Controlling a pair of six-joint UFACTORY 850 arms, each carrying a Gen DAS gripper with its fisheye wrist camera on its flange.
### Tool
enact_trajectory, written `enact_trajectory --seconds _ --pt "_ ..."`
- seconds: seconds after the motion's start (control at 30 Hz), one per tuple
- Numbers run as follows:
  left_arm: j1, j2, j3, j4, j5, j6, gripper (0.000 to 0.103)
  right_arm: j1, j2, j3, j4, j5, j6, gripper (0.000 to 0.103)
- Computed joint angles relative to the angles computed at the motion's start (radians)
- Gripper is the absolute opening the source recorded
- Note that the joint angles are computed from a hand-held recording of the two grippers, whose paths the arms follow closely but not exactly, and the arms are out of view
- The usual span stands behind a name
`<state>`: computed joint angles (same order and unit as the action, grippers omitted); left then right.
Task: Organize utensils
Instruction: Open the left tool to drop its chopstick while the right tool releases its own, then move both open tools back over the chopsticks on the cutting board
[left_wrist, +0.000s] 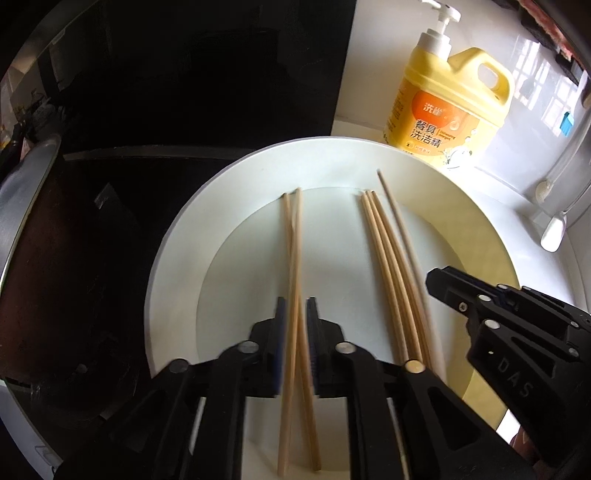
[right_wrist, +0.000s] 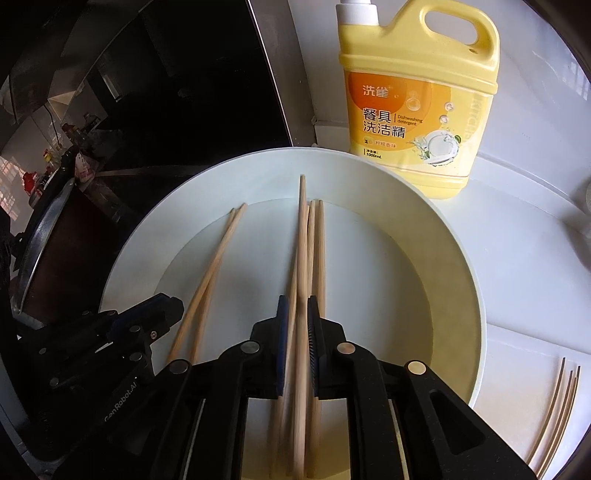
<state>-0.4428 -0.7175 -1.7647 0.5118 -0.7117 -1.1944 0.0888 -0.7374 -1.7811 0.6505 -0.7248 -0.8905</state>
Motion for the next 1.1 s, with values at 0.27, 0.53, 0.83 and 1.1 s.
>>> enact_trajectory --seconds 0.27,0.53,0.83,1.1 --pt "-0.012 0.068 0.083 0.103 0.003 -0.155 0.071 -0.024 0.046 0.051 0.044 0.02 -0.04 0.025" --pt "-0.029 0.101 0.119 0.106 -0.019 -0.192 0.084 -0.05 0.108 0.13 0.107 0.037 -0.105 0.039" --pt "-0.061 0.116 0.124 0.127 -0.05 -0.221 0.089 -0.086 0.171 0.211 0.149 0.049 -0.153 0.043" --pt "-0.104 0.121 0.105 0.15 -0.06 -0.235 0.091 -0.131 0.241 0.287 0.209 0.068 -0.25 0.048"
